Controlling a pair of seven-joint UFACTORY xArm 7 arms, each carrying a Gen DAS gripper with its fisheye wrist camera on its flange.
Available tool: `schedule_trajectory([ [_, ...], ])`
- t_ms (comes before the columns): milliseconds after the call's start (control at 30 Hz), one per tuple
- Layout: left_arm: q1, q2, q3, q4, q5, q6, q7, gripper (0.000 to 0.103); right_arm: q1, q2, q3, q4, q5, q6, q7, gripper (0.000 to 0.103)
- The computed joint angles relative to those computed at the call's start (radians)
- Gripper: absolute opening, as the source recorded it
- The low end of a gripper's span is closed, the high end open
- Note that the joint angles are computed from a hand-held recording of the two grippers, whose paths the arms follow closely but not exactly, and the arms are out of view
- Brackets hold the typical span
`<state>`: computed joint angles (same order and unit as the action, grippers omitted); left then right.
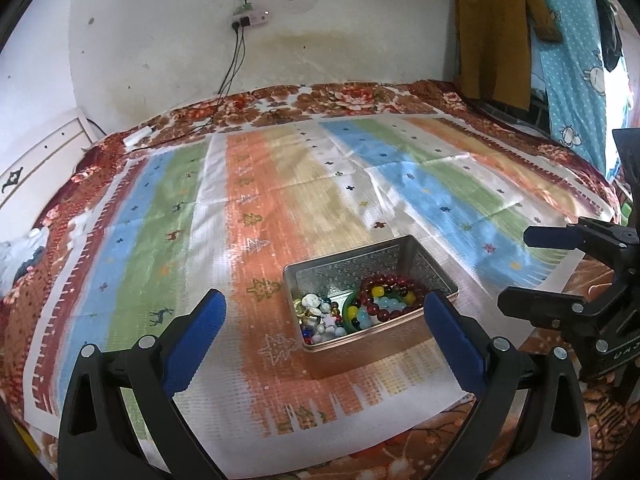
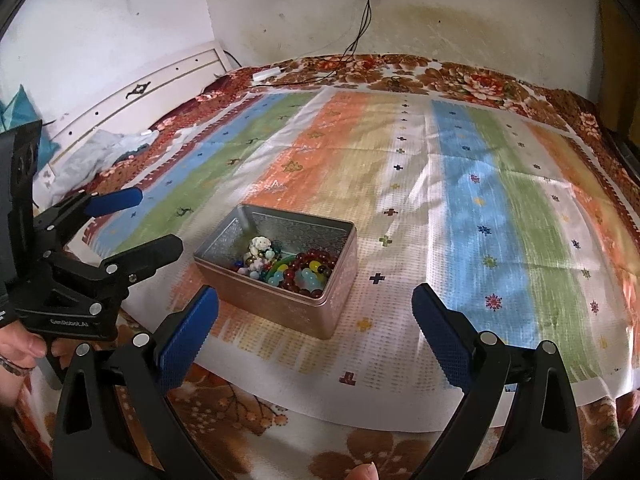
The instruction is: Organize jewelry
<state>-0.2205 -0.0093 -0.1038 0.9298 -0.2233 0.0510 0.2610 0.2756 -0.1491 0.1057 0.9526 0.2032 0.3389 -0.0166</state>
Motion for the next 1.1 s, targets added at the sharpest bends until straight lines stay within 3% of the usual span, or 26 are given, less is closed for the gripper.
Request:
schedule_trajectory([
  [100, 0.000, 0.005, 0.000, 0.006, -0.007, 0.014, 0.002, 0.097, -0.001, 0.004, 0.001, 0.001, -0.005, 0.003, 0.004, 0.098],
  [233, -0.008, 0.004, -0.006, 0.013, -0.128, 0.026, 0.103, 0.097, -0.002, 0.001, 0.002, -0.004, -0.007, -0.005, 0.008, 0.098],
  [367, -0.012, 0.001, -0.006, 0.017, -0.182, 0.038, 0.139, 0.097, -0.003, -0.005, 0.001, -0.009, -0.008, -0.012, 0.022, 0.098],
  [1100, -0.005, 0.008, -0.008, 0.029, -0.189, 0.059, 0.138, 0.097, 0.001, 0.001, 0.000, -0.001, -0.004, -0.009, 0.020, 0.098],
])
